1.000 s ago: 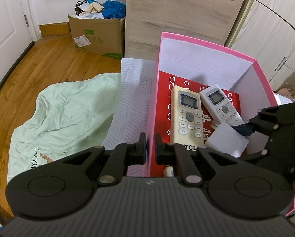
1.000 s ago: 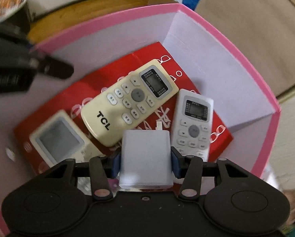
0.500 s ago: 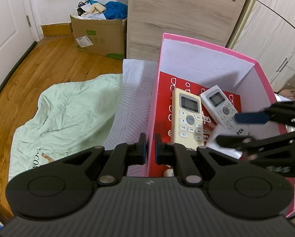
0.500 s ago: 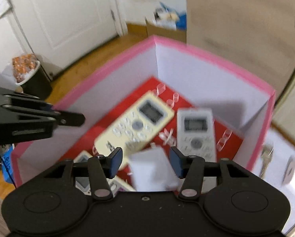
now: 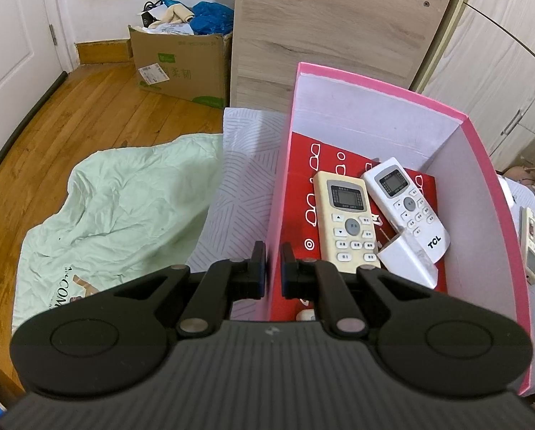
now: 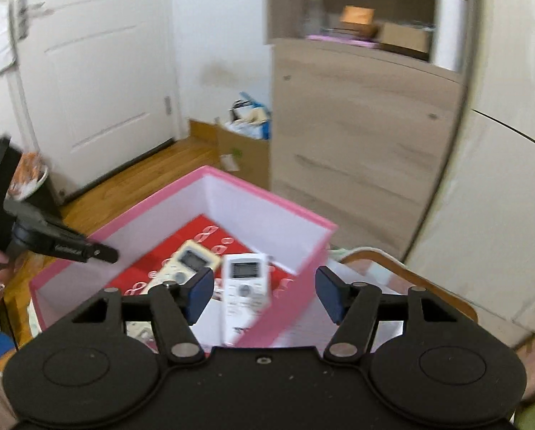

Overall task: Organize rigid objects
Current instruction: 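Lower the white charger into the pink box beside the TCL remote and release, then move the right tool back and grasp the second white pronged charger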

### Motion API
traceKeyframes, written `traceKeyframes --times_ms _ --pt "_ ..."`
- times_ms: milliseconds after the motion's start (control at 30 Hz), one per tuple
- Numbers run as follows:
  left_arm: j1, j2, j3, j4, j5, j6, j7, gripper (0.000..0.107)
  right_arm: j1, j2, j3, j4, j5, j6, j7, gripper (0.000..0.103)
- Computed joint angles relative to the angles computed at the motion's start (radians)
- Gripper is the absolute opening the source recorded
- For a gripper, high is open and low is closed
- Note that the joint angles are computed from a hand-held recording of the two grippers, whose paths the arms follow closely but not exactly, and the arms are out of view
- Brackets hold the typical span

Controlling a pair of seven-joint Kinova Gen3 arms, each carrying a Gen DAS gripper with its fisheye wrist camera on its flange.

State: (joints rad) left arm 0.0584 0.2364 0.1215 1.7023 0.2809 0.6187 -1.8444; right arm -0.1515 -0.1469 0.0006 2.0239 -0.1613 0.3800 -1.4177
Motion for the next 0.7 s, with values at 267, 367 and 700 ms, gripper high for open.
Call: traceKeyframes --times_ms 267,367,700 --pt "-0.001 0.005 -0.005 -0.010 0.011 0.012 0.030 0.005 0.006 -0.050 0.229 0.037 -0.255 0.079 0.187 0.068" --pt "0.009 0.003 -0.007 -0.011 -0.004 0.006 0.046 0.005 0.058 -0.036 0.223 0.047 -0.280 0.104 0.197 0.068" --pt "0.045 0.010 -0.018 -0.019 -0.063 -0.014 0.118 0.005 0.182 -0.097 0.126 0.207 -0.129 0.214 0.056 0.068"
